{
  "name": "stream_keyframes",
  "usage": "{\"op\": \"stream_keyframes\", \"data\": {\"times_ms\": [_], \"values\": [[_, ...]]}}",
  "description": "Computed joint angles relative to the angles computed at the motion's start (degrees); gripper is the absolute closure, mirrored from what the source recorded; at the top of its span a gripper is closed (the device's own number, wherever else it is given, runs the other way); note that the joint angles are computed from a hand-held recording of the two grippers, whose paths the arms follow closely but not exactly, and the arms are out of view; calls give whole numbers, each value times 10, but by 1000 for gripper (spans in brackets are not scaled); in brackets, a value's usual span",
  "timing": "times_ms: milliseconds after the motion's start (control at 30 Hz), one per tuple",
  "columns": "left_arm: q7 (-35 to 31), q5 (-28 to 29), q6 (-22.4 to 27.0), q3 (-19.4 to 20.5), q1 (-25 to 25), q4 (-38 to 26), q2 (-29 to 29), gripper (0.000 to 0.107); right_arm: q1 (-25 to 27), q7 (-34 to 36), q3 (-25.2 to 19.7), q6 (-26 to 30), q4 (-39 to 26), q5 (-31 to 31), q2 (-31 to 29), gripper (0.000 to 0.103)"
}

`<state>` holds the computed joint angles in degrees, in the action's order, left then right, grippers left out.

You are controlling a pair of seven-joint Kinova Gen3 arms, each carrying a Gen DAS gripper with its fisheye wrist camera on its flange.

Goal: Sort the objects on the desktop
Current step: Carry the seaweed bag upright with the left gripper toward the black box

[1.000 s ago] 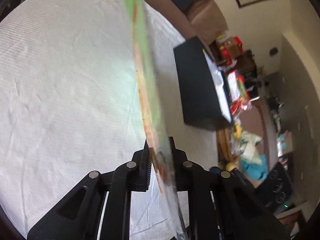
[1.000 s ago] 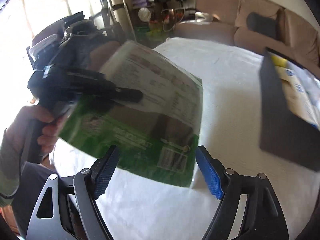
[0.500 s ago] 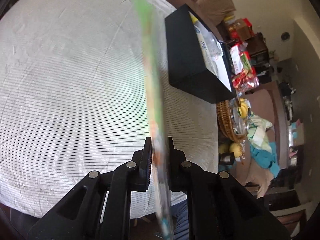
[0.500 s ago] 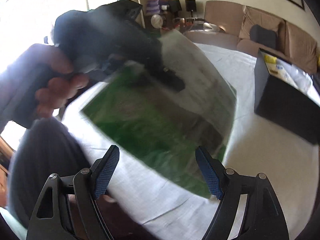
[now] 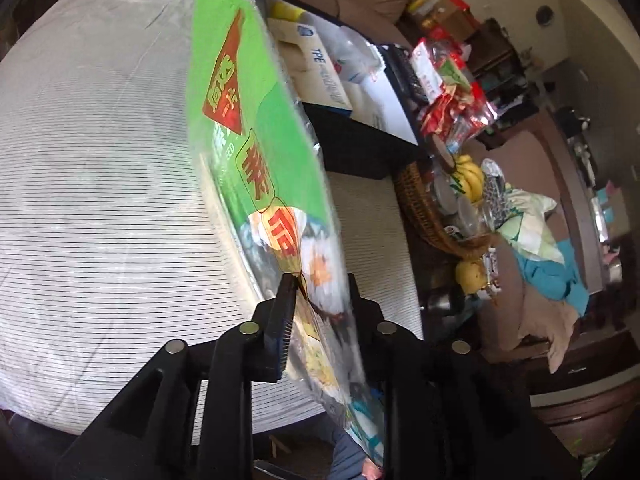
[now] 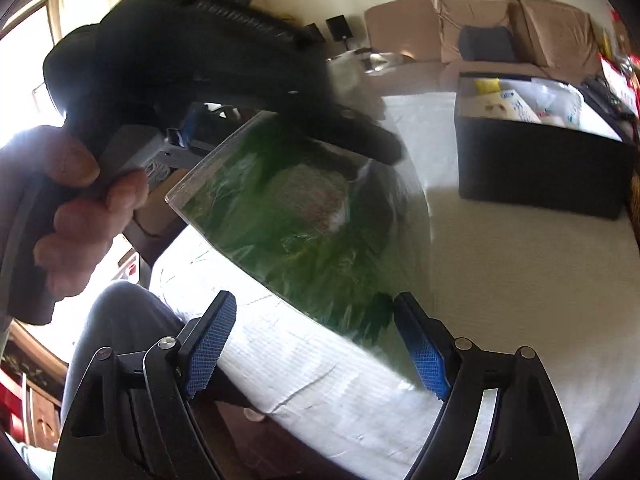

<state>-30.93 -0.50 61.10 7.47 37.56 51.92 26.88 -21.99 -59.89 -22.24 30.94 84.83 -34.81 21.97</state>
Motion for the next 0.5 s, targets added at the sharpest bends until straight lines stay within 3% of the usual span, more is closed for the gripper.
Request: {"op": "stream_keyframes", "data": {"times_ms": [133, 167, 200, 267, 333, 500], "values": [[-24, 19, -42, 11, -10, 5, 4, 60, 33, 18, -10, 14, -24, -39, 28, 20], [-23, 15, -49, 7, -6, 8, 1, 58, 45, 26, -16, 13, -27, -52, 37, 25], [-26, 7, -57, 4, 0, 13, -5, 55, 49, 29, -15, 11, -30, -63, 43, 46], [-22, -18, -55, -6, 16, 15, -16, 50, 70, 16, -21, 32, -45, -83, 67, 72], [-13, -46, -63, -14, 31, 35, -35, 42, 89, 14, -25, 31, -40, -116, 78, 73], [2, -97, -44, -19, 33, 79, -69, 41, 122, 29, -39, 19, -24, -167, 77, 77]]}}
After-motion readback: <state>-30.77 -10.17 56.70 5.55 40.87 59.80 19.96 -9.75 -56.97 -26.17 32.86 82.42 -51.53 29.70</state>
